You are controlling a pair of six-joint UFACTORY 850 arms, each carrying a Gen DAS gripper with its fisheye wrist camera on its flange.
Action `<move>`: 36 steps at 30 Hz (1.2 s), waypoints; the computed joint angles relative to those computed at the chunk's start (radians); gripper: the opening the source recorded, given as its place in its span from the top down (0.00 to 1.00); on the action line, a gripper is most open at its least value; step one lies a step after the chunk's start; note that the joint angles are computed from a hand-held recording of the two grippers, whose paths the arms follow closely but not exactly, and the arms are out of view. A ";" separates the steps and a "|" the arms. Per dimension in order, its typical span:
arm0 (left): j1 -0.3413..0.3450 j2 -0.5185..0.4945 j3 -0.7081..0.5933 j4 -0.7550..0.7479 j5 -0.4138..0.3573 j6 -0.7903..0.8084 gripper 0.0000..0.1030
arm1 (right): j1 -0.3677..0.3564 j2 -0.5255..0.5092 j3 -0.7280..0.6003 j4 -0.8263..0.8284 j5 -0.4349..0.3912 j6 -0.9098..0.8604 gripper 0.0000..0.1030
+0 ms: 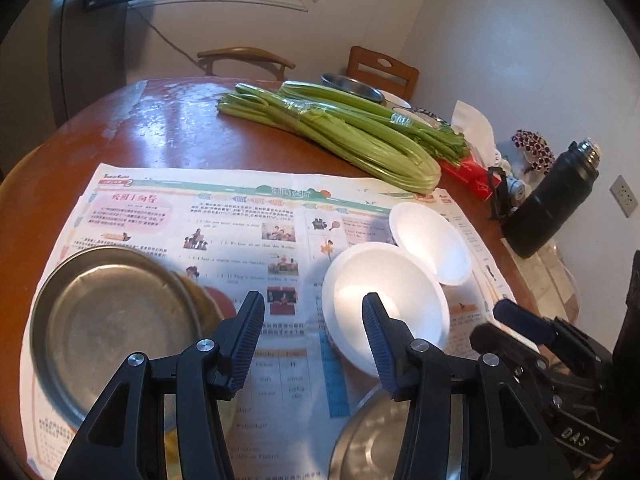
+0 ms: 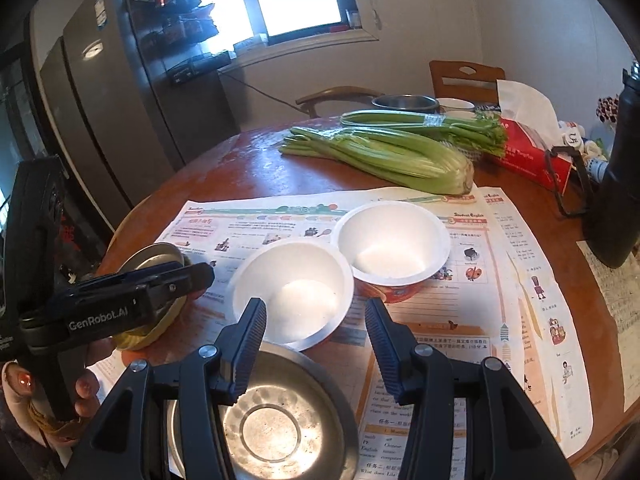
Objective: Organize plates and bowls
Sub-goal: 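Lower the steel bowl onto the table and open the left tool, then grip the rim of the white foam bowl with the left tool, then lift the white foam bowl with the left tool and lower it into the steel bowl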
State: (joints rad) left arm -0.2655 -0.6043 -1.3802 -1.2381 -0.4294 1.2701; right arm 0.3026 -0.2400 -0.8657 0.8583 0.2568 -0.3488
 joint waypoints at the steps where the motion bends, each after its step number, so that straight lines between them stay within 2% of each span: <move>1: 0.000 -0.016 -0.018 0.019 -0.008 -0.025 0.49 | -0.006 -0.006 -0.004 -0.016 -0.009 0.015 0.50; 7: -0.011 -0.080 -0.091 0.113 -0.024 -0.125 0.49 | -0.027 -0.046 -0.025 -0.071 -0.043 0.080 0.50; 11: -0.020 -0.125 -0.135 0.194 -0.066 -0.204 0.49 | -0.051 -0.079 -0.038 -0.210 -0.065 0.239 0.50; 14: -0.028 -0.139 -0.145 0.202 -0.067 -0.204 0.49 | -0.065 -0.101 -0.051 -0.360 -0.072 0.382 0.50; 17: -0.031 -0.142 -0.145 0.171 -0.066 -0.167 0.49 | -0.068 -0.125 -0.073 -0.444 -0.084 0.442 0.50; 20: -0.030 -0.150 -0.155 0.156 -0.075 -0.156 0.51 | -0.061 -0.147 -0.099 -0.393 -0.093 0.357 0.56; 22: -0.029 -0.153 -0.160 0.157 -0.080 -0.162 0.51 | -0.056 -0.155 -0.110 -0.430 -0.090 0.374 0.59; 25: -0.023 -0.161 -0.172 0.141 -0.105 -0.162 0.52 | -0.045 -0.166 -0.127 -0.363 -0.081 0.288 0.59; 27: -0.019 -0.162 -0.174 0.119 -0.116 -0.152 0.56 | -0.038 -0.167 -0.134 -0.386 -0.067 0.298 0.59; 32: -0.013 -0.161 -0.175 0.093 -0.116 -0.151 0.58 | -0.022 -0.184 -0.167 -0.204 -0.063 0.095 0.59; 34: -0.010 -0.159 -0.173 0.080 -0.121 -0.142 0.58 | -0.021 -0.186 -0.171 -0.185 -0.062 0.069 0.59; 36: -0.018 -0.159 -0.174 0.130 -0.098 -0.179 0.58 | -0.023 -0.185 -0.170 -0.212 -0.062 0.093 0.59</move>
